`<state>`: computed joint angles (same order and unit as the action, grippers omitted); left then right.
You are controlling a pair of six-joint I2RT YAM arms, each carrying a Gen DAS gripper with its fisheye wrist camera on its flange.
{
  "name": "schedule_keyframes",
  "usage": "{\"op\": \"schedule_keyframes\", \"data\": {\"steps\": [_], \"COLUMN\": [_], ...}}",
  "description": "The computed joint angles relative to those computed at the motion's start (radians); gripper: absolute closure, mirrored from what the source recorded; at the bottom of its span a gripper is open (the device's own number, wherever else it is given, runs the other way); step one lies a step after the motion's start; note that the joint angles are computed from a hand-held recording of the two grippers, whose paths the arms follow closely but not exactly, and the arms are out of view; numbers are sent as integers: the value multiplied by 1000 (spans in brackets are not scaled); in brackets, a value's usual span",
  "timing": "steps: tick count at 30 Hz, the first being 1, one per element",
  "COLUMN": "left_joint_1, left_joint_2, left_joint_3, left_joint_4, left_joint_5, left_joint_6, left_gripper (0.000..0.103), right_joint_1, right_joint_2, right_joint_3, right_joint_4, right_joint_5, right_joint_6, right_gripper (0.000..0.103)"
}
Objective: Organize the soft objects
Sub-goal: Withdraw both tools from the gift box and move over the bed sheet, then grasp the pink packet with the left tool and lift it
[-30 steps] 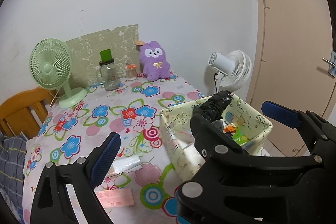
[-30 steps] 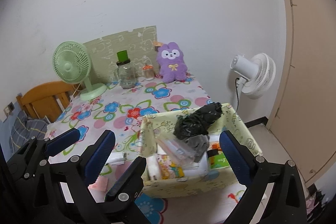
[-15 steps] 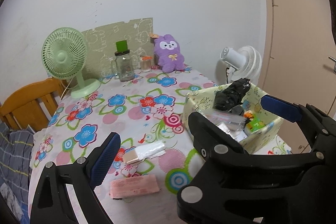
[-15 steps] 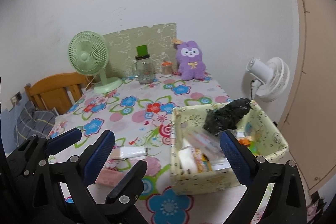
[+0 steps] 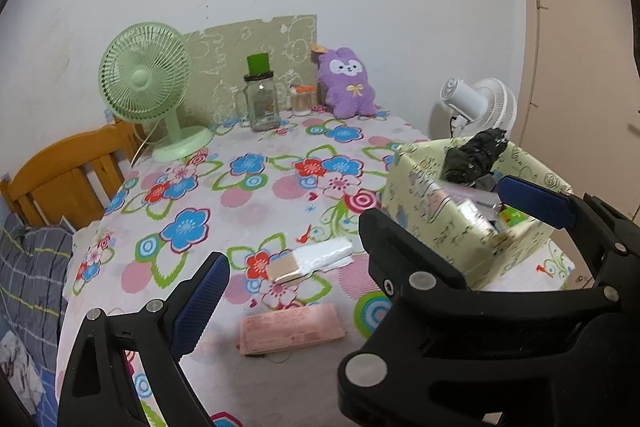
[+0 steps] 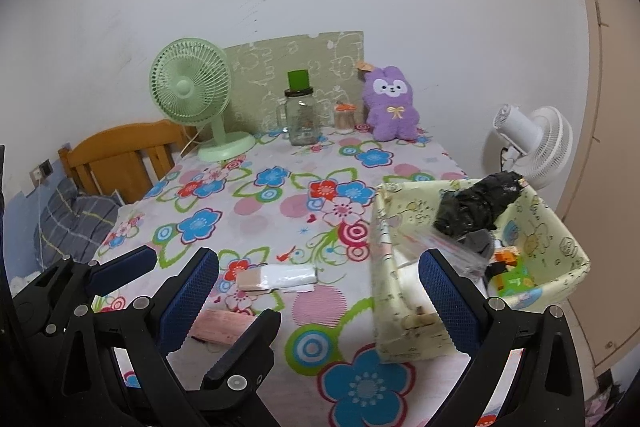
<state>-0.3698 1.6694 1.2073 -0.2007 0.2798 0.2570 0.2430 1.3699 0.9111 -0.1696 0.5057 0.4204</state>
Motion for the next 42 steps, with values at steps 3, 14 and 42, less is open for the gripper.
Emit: {"op": "schedule_keyframes", "data": {"steps": [3, 14, 42], "left_joint_1": [14, 62, 52], "left_joint_2": [8, 60, 240], "left_joint_3": [-6, -6, 48], "left_joint_4": [4, -11, -110], "left_joint_5": [-1, 14, -53], "left_joint_6": [3, 2, -44], "left_gripper": [6, 6, 5], "right_joint_1": [9, 40, -18], "right_joint_2": [25, 103, 299], "right_joint_3": [0, -3, 10], "right_joint_4": [20, 92, 109], "right_joint_5": [-7, -5, -155], "right_joint_6": [4, 6, 39], "right_gripper": [2, 7, 25]}}
